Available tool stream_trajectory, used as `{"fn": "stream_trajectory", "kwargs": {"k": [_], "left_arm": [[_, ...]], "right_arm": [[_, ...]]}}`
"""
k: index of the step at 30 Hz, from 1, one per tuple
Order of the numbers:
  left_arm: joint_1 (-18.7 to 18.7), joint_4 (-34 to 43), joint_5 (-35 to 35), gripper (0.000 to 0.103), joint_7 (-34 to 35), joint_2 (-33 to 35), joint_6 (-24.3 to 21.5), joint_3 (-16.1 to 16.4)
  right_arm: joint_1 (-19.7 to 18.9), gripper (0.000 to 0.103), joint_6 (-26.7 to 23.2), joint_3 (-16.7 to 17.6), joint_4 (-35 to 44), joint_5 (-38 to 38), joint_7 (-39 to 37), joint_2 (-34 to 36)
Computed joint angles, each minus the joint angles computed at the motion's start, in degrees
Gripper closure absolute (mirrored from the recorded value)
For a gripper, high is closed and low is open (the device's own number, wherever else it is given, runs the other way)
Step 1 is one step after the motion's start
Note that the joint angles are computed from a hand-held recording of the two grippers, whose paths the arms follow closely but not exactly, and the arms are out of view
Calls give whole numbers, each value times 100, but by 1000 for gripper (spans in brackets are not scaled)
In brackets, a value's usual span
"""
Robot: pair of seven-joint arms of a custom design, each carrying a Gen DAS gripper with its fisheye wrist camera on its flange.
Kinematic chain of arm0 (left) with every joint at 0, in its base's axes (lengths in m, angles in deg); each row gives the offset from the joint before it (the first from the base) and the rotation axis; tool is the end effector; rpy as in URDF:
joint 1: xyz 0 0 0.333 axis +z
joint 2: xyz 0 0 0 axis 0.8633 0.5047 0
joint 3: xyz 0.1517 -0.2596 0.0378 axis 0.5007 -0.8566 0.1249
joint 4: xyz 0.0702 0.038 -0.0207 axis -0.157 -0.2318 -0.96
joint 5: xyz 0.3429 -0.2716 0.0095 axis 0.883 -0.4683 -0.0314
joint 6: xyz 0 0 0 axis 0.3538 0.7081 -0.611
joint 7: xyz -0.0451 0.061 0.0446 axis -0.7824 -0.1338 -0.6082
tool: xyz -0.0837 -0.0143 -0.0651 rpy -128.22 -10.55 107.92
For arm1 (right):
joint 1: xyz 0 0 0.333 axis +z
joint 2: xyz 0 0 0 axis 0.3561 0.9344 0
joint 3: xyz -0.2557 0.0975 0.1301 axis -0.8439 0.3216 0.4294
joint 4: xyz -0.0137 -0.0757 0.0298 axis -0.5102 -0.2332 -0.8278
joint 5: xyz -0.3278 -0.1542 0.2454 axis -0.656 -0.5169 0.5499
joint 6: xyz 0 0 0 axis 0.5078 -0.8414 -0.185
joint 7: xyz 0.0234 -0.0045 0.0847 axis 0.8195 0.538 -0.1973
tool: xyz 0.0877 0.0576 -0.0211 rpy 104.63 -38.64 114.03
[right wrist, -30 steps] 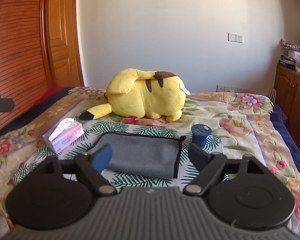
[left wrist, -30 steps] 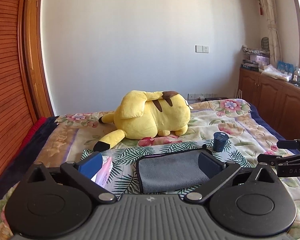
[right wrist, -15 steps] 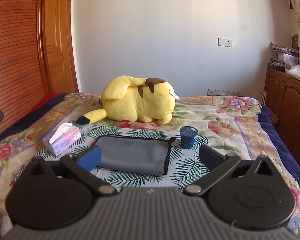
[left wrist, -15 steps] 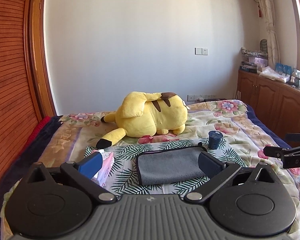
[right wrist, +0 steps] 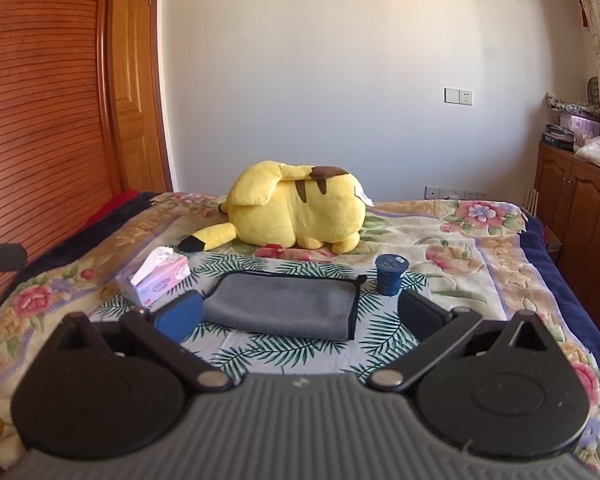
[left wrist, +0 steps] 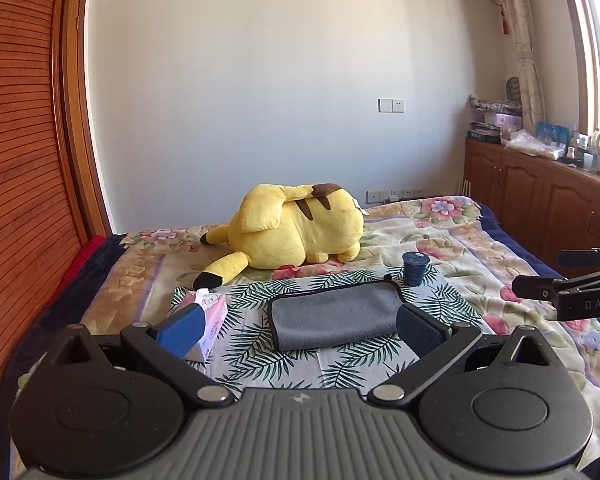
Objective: Fold towel
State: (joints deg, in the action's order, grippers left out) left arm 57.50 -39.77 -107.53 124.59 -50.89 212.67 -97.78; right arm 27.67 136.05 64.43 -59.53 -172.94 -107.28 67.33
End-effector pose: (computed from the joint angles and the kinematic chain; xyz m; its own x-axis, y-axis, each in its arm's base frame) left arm 0.7665 -0.2243 0.5371 -0.6768 -0.7325 -0.0735 -0.2566 0.3283 -0.9090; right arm 0.6390 0.0966 0.4826 -0.3435 -0.9371 -0.0622 -0.3421 0.1865 -0.9210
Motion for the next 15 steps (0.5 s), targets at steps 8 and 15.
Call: {"fn": "stream_trajectory", "kwargs": {"k": [8, 15], "left_arm": [[303, -856, -601, 18, 786, -413, 232, -215], [433, -1251, -1193, 18, 1309, -500, 534, -330]], "right_arm": [[86, 0, -75, 94, -240, -274, 459, -87], [176, 0, -203, 166, -444, -251, 531, -85]]}}
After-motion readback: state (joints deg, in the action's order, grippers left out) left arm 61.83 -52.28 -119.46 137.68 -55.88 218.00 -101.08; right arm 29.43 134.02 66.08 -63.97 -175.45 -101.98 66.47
